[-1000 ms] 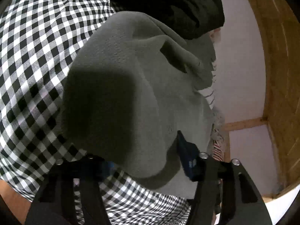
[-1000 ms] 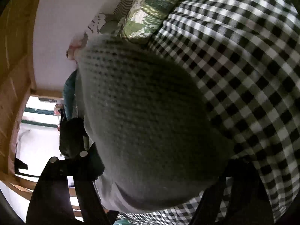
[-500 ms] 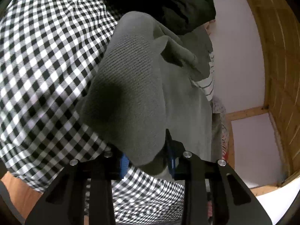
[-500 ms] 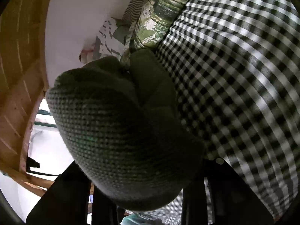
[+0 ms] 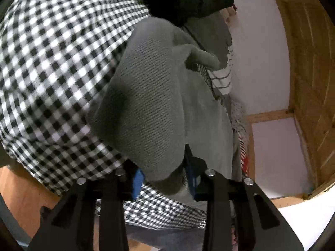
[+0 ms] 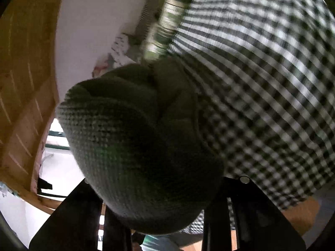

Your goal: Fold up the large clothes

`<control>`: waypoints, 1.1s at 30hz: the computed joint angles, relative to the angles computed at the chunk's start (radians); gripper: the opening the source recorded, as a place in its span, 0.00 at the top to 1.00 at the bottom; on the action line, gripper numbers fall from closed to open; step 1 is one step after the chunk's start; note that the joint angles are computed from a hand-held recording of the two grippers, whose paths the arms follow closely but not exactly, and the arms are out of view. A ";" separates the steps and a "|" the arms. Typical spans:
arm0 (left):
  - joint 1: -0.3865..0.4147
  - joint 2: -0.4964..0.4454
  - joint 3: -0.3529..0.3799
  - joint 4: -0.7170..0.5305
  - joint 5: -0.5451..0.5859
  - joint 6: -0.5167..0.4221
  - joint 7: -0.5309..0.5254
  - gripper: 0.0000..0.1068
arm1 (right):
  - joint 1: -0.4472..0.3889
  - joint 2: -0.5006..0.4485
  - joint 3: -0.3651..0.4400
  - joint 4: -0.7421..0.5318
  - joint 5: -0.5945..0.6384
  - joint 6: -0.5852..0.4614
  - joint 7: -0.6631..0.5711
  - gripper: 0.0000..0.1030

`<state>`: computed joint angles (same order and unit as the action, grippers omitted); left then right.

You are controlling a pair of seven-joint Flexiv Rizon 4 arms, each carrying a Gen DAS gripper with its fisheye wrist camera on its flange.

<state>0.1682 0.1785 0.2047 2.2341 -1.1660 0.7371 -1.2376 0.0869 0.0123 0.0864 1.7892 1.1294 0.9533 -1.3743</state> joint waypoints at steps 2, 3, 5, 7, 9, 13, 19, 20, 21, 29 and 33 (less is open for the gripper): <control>-0.013 -0.005 -0.007 0.027 -0.064 0.026 0.008 0.42 | 0.005 -0.010 0.007 0.019 0.014 0.018 0.004 0.52; -0.020 -0.013 -0.009 0.038 -0.125 0.030 0.029 0.28 | 0.006 -0.008 0.012 0.029 0.035 0.035 -0.009 0.33; -0.036 -0.026 -0.034 0.047 -0.231 0.084 0.050 0.18 | 0.021 -0.018 0.024 0.022 0.059 0.070 -0.041 0.22; -0.049 -0.031 -0.050 0.044 -0.277 0.115 0.086 0.11 | 0.045 -0.029 0.043 0.017 0.003 0.128 -0.027 0.16; -0.061 -0.033 -0.063 0.031 -0.290 0.140 0.121 0.11 | 0.047 -0.045 0.045 0.002 0.026 0.151 -0.036 0.17; -0.064 -0.057 -0.066 -0.009 -0.176 0.156 0.030 0.13 | 0.039 -0.066 0.051 -0.024 0.052 0.166 -0.042 0.25; -0.057 -0.032 -0.039 0.028 -0.187 0.116 0.067 0.63 | 0.009 -0.047 0.054 0.015 0.068 0.123 -0.020 0.70; -0.054 -0.016 -0.033 0.036 -0.178 0.106 0.068 0.65 | 0.010 -0.035 0.054 0.022 0.072 0.125 -0.036 0.72; -0.051 -0.005 -0.027 0.039 -0.170 0.095 0.066 0.67 | 0.013 -0.028 0.053 0.024 0.072 0.130 -0.042 0.72; -0.009 -0.047 -0.011 0.013 -0.093 -0.029 0.040 0.42 | 0.028 -0.138 0.058 -0.062 0.036 0.110 -0.016 0.23; -0.017 -0.006 -0.022 0.038 -0.099 0.025 0.051 0.62 | 0.042 -0.133 0.084 -0.051 -0.108 0.191 0.075 0.66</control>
<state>0.1512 0.1723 0.1830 2.2716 -1.2646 0.7620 -1.1861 0.1292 -0.1211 0.1707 1.7385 1.0211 1.1441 -1.2998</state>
